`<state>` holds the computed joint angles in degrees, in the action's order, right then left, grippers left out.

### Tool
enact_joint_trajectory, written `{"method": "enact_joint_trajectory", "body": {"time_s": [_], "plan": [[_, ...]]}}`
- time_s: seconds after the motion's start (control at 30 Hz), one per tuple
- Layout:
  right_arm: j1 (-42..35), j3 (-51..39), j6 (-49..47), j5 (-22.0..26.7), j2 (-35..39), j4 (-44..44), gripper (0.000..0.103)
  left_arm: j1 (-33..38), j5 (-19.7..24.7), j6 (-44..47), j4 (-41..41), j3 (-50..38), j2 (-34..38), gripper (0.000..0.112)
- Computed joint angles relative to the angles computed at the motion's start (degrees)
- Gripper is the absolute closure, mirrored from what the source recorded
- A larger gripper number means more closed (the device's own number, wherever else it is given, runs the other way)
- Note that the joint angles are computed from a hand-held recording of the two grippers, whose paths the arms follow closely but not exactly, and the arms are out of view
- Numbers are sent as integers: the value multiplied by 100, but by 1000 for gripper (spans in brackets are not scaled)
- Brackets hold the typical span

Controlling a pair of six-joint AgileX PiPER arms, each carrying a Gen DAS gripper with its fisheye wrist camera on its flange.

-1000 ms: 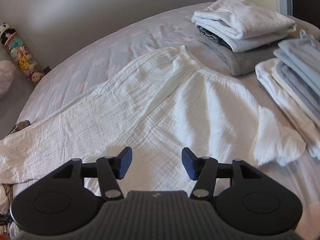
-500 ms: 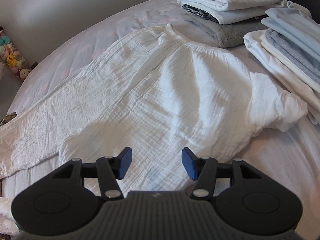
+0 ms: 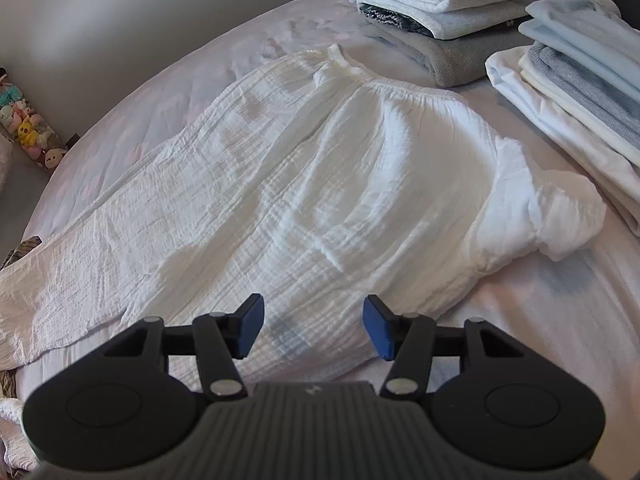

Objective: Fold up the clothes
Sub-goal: 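Release the gauze with both grippers, spreading it flat on the bed, then grasp the white gauze hem with the left gripper and hold it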

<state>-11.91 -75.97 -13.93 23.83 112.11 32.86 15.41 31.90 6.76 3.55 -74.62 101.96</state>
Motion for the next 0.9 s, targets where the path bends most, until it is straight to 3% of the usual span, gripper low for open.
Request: {"method": "enact_joint_trajectory", "body": {"time_s": [0.13,0.3,0.4,0.5,0.67,0.9], "plan": [[-15,-10,-107,30,9,184,45,182,-45,1338,-894,380,-397,95],[8,-15,-155,75,-11,205,44,288,261,2415,-1381,661,-666,94],[6,-21,-116,122,-45,206,44,392,427,3167,-1766,915,-786,87],[39,-44,73,188,-97,62,44,404,350,3591,-1851,1248,-893,75],[124,-61,166,289,-209,-53,44,472,291,4566,-2234,1617,-968,73],[252,-66,528,297,-312,-410,44,208,118,5614,-2156,1611,-767,67]]}}
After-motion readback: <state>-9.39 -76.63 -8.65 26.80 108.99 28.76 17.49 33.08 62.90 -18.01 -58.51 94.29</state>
